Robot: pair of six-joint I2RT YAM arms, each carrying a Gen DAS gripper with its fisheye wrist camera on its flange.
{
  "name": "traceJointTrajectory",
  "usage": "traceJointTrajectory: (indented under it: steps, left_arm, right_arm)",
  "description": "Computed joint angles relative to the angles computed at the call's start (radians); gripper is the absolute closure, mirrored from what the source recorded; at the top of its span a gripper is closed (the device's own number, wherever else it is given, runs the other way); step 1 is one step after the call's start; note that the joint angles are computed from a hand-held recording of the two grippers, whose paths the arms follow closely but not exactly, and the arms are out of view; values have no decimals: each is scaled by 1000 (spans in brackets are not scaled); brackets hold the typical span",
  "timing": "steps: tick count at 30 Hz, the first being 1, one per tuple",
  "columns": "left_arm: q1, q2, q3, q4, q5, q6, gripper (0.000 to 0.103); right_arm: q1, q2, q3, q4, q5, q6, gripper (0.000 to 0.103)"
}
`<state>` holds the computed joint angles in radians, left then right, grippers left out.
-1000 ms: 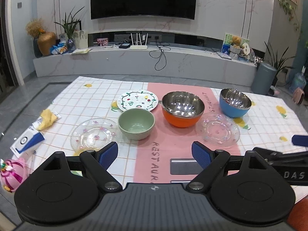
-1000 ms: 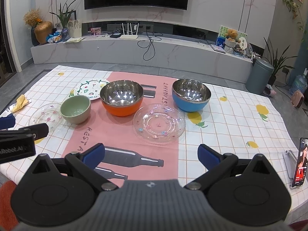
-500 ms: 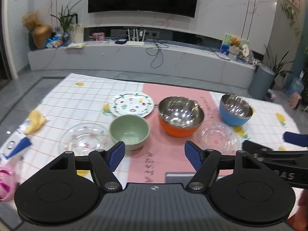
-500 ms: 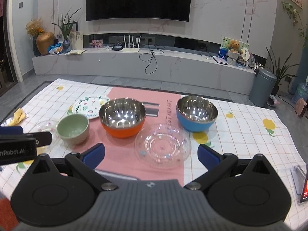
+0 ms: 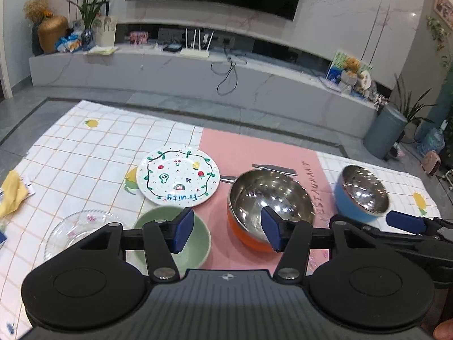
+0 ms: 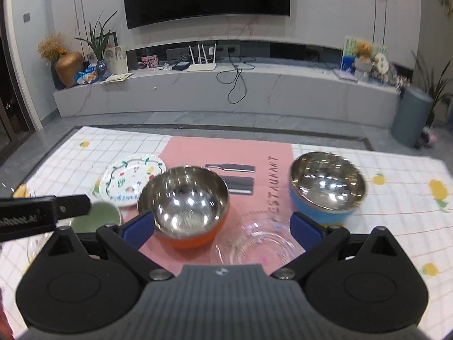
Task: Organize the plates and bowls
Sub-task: 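Move both grippers to the orange bowl and close them on its rim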
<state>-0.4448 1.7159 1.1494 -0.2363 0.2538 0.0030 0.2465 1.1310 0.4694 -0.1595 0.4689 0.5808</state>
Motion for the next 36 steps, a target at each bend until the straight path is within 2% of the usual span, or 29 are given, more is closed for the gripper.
traceJointTrajectory:
  steps: [3,8,14,21,28,33,36]
  left_arm:
    - [-4,102,100,-27,14,-23,39]
    - [-1,255,258,-81,8,-53,39]
    - [-4,360,374,-126,-15,-62,38]
    - [-11,435,451,-152,-5,-64,39]
    - [-7,469,492,-161,22,-80,38]
    - [-9,490,512,-172,64,-83,40]
    - [-15,492,505,-179,91,-72,43]
  right_arm:
    - [-114,123,40,101,-110,-45,15]
    - [-235,303,105,228,-256,-74,18]
    - [-309,504,202,298,-370,-77,32]
    - [-360,609,258,305,-459,-64,51]
    - [-376,655,269,318,-468,-68,72]
    - [-400,675,271,324,-495,-56,79]
    - [-403,676,267,317,-493,-52,78]
